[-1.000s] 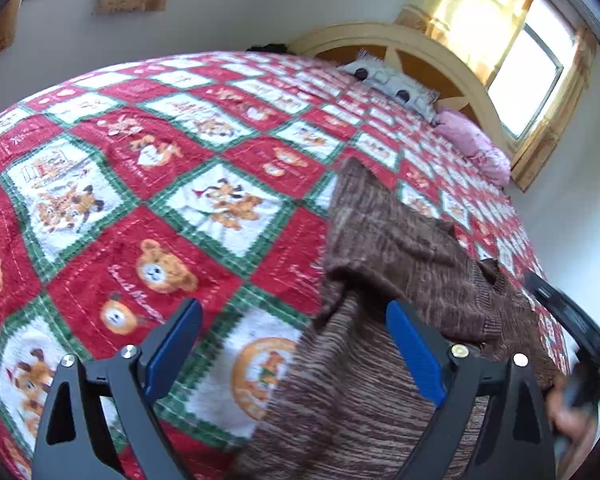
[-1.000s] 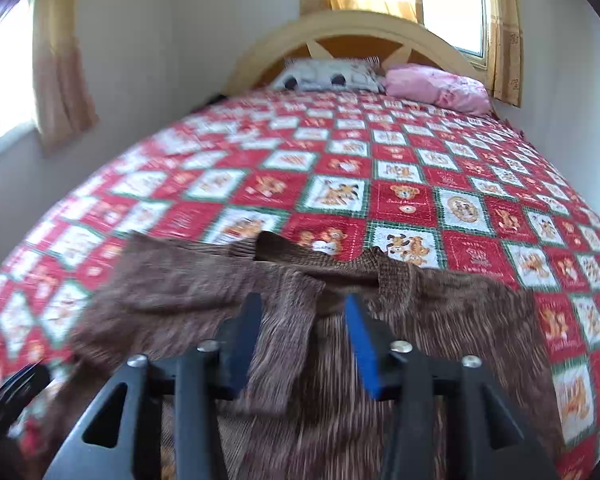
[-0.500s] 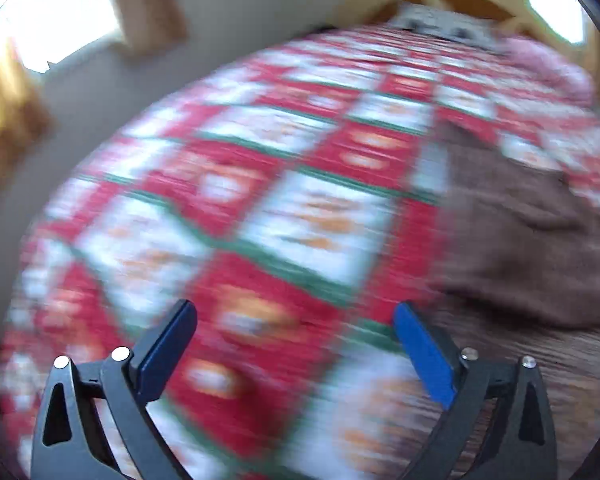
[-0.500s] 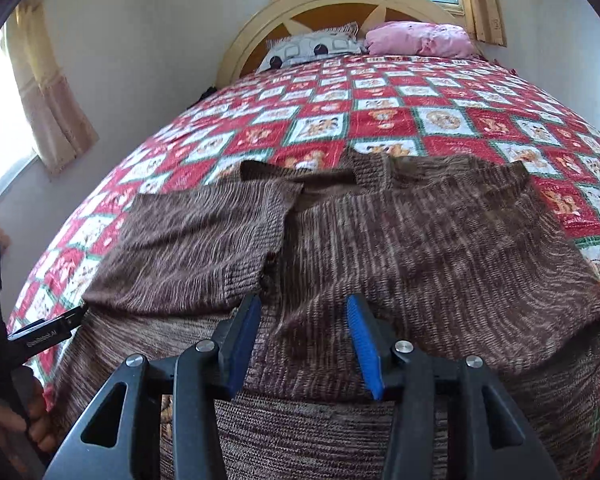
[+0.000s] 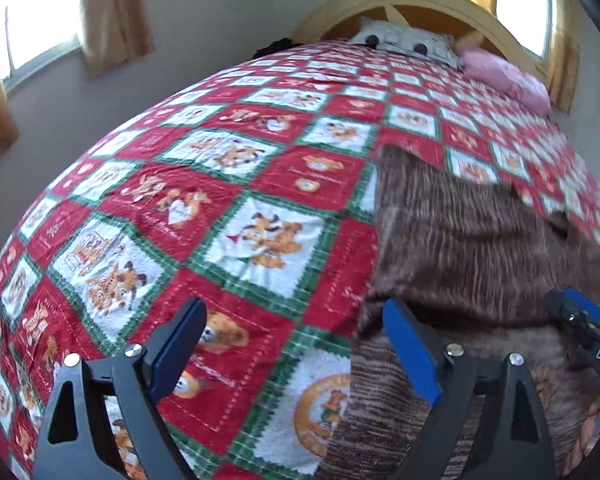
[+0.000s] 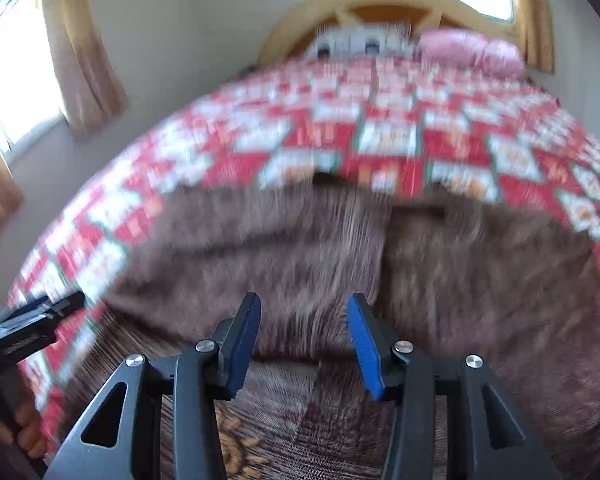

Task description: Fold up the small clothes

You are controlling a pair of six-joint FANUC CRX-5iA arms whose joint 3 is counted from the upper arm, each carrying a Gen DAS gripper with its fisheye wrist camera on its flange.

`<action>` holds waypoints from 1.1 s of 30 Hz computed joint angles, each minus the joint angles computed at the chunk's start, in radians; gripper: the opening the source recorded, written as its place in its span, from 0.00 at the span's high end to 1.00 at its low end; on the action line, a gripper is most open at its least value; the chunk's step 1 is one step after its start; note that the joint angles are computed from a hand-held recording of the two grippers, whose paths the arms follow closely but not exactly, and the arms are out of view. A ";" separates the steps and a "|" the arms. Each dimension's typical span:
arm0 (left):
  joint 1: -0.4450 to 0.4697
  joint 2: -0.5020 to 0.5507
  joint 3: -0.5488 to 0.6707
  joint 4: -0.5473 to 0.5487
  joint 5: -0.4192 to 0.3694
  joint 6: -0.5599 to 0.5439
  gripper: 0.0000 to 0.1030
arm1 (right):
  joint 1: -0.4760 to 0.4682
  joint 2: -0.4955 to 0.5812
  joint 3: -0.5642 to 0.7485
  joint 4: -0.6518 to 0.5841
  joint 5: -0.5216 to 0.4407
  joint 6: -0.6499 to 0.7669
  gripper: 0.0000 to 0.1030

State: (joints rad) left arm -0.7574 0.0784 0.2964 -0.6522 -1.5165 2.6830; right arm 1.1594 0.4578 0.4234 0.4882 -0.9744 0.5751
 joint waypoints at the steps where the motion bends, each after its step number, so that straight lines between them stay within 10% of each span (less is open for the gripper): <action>1: -0.005 0.013 0.005 0.003 -0.016 -0.019 0.10 | 0.004 0.008 0.008 -0.004 -0.028 0.012 0.54; 10: -0.078 -0.165 -0.136 -0.049 0.082 -0.105 0.02 | 0.099 -0.406 -0.444 0.233 0.024 -0.324 0.54; 16: -0.126 -0.301 -0.268 0.027 0.206 -0.220 0.01 | 0.308 -0.696 -0.646 0.351 -0.263 -0.546 0.39; 23: -0.135 -0.402 -0.393 0.186 0.293 -0.205 0.01 | 0.571 -0.783 -0.704 0.365 -0.477 -0.636 0.39; 33: -0.273 -0.473 -0.448 0.159 0.240 -0.079 0.01 | 0.933 -0.867 -0.809 0.967 -0.802 -1.040 0.38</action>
State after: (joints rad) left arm -1.0306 -0.3950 -0.1515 -0.4932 -1.2762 2.6043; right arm 2.0919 -0.4096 -0.3856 1.4553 -1.7766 -0.4645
